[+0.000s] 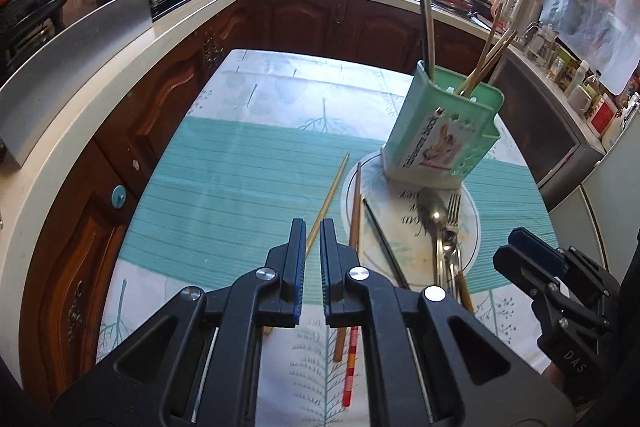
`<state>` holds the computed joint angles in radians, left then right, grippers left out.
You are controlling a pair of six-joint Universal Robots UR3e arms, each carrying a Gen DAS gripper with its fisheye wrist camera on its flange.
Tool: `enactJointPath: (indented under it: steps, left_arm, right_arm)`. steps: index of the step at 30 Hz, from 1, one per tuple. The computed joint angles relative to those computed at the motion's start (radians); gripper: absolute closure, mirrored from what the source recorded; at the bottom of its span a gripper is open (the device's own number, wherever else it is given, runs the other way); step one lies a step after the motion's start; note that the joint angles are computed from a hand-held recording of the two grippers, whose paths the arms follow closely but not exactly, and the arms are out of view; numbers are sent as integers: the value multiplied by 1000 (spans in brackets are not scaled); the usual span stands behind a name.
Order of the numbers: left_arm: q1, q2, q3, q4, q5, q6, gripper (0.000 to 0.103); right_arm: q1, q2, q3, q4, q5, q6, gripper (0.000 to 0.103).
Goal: Organize utensils
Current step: 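Move both tools back down to the remaining chopsticks, then close the right tool on a black chopstick while the left tool moves to a brown chopstick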
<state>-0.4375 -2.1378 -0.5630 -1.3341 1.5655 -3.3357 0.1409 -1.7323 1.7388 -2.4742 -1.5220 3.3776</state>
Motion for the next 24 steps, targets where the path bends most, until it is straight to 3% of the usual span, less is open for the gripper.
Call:
enactJointPath:
  steps: [6,16,24]
  left_arm:
    - [-5,57,-136,41,10,15,98]
    - [-27,-90,66,-152,1,63,98]
    - [-42,-135,95,-194,3,78,98]
  right_arm:
    - [9,-21,33,52,-5,41,71]
    - [7,46,-24,214,5,66,78]
    - [-35,191,-188,421,92,13,82]
